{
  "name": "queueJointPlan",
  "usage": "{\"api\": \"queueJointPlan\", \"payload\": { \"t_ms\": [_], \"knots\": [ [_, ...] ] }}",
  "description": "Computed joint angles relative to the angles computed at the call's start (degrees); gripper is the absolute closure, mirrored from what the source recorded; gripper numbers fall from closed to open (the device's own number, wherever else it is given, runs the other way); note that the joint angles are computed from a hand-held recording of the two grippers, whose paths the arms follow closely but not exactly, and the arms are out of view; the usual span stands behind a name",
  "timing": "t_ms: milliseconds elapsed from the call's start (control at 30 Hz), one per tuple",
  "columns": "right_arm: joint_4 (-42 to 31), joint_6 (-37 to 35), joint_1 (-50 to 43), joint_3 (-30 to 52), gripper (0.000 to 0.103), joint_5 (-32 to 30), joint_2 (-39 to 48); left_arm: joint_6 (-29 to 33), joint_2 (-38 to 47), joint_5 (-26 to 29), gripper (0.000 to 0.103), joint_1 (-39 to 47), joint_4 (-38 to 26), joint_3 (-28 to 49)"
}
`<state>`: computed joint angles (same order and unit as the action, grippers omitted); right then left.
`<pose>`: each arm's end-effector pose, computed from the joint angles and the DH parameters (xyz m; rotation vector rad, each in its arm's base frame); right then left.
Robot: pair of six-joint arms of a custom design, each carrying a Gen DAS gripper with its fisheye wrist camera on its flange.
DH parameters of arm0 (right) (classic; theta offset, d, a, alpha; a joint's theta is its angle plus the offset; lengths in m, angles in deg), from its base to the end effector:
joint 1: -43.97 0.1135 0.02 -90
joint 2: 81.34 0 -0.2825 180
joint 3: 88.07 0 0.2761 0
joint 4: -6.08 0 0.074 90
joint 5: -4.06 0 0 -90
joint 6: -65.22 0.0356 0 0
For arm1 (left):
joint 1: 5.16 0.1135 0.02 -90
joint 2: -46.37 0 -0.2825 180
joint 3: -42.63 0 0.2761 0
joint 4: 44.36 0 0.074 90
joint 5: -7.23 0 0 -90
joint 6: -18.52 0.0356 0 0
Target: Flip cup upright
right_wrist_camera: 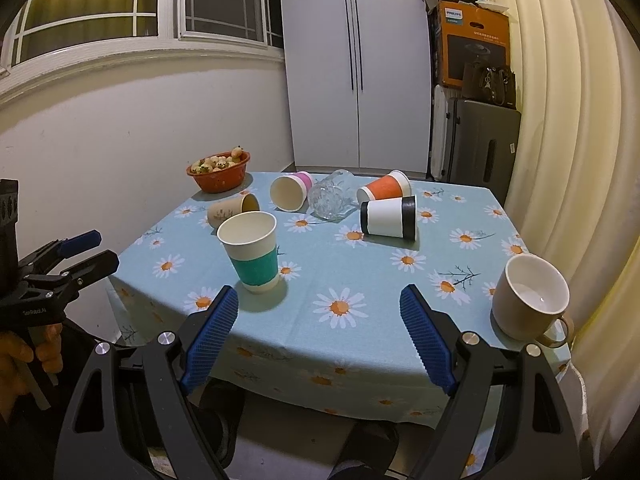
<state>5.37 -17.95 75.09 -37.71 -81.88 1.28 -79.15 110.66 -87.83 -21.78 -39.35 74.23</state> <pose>0.2659 0.1576 0.1867 -0.4138 2.1207 0.3092 0.2182 -0.0618 0.1681 0.1056 2.0536 -0.1727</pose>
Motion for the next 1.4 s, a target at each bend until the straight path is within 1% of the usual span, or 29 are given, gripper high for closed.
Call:
{"api": "queueJointPlan", "payload": {
  "t_ms": [233,800,933,1400],
  "knots": [
    [0.18,-0.46,0.13,0.22,0.021,0.29,0.6,0.44,-0.34,-1.72,0.007,-1.02,0.22,-0.23],
    [0.07,-1.31,1.0,0.36,0.02,2.32,1.04,-0.26,0.07,-2.46,0.007,-1.64,0.23,-0.14],
    [-0.07,-1.23,0.82,0.48,0.02,2.18,1.16,-0.65,-0.48,-2.78,0.007,-1.86,-0.67,-0.04],
    [-0.51,-1.09,1.01,0.7,0.02,2.18,1.34,-0.13,0.47,-3.23,0.007,-2.08,-0.47,0.33]
  ]
}}
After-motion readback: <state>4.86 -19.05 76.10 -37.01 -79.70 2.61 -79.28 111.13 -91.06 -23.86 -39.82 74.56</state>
